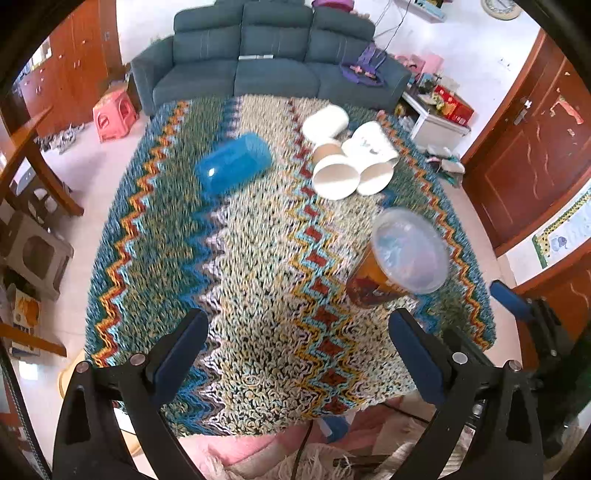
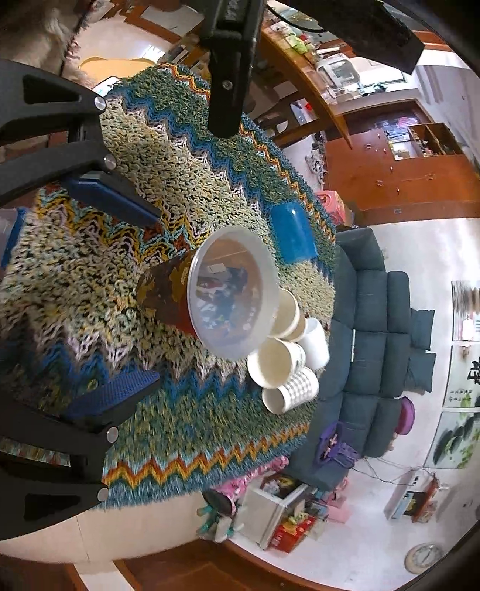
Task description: Flip cup upright
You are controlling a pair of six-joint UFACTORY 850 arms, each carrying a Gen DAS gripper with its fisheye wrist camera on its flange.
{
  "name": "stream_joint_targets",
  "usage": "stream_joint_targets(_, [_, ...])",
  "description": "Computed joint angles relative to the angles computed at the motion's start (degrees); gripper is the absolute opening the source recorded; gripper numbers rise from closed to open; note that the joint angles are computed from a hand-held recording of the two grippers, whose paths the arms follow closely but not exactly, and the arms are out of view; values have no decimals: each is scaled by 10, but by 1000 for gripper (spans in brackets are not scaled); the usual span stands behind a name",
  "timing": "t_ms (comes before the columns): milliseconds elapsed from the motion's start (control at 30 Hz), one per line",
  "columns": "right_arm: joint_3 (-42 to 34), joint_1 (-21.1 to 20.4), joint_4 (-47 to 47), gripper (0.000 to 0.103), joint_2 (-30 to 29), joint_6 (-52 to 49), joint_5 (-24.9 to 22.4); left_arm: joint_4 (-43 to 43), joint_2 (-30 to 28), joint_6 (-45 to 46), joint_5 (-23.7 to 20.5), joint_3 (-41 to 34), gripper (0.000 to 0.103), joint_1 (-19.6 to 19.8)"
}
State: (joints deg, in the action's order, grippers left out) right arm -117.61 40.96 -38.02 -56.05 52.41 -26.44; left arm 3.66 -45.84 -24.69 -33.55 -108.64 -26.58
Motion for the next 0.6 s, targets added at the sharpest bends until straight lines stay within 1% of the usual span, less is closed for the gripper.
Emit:
stream_joint_targets(67, [14,4,-34,81,20,25,-13,11,6,-8,-1,-3,99,-2])
stream_joint_targets(133, [11,6,-45,81,28,30,-29,16,10,-13,-1,-6,99,-3])
stream_joint_targets(167, [1,5,-30,81,29,15,-41,23,13,-17,-2,-8,99,-4])
stream_joint_targets(267, [-35,-3,40,81,28,-29,-57,50,20,-40,-4,-12,99,-6])
stream_joint_targets(300, [-47,-3,44,81,26,-29,-66,56,21,-45,-5,-13,99,-7])
stream_joint_targets(400, [-111,0,54,81,4,-32,-120,73,27,-64,-10,-19,99,-7])
stream_joint_targets(500, [-184,-1,97,81,-27,-59,-168,97,30,-94,-18,-28,99,-7])
stream_joint_targets(533, [-220,-1,107,81,-44,-68,-190,113,30,-111,-23,-33,99,-8])
stream_joint_targets(600, [-266,1,105,81,-66,-75,-219,129,31,-127,-27,-36,99,-9])
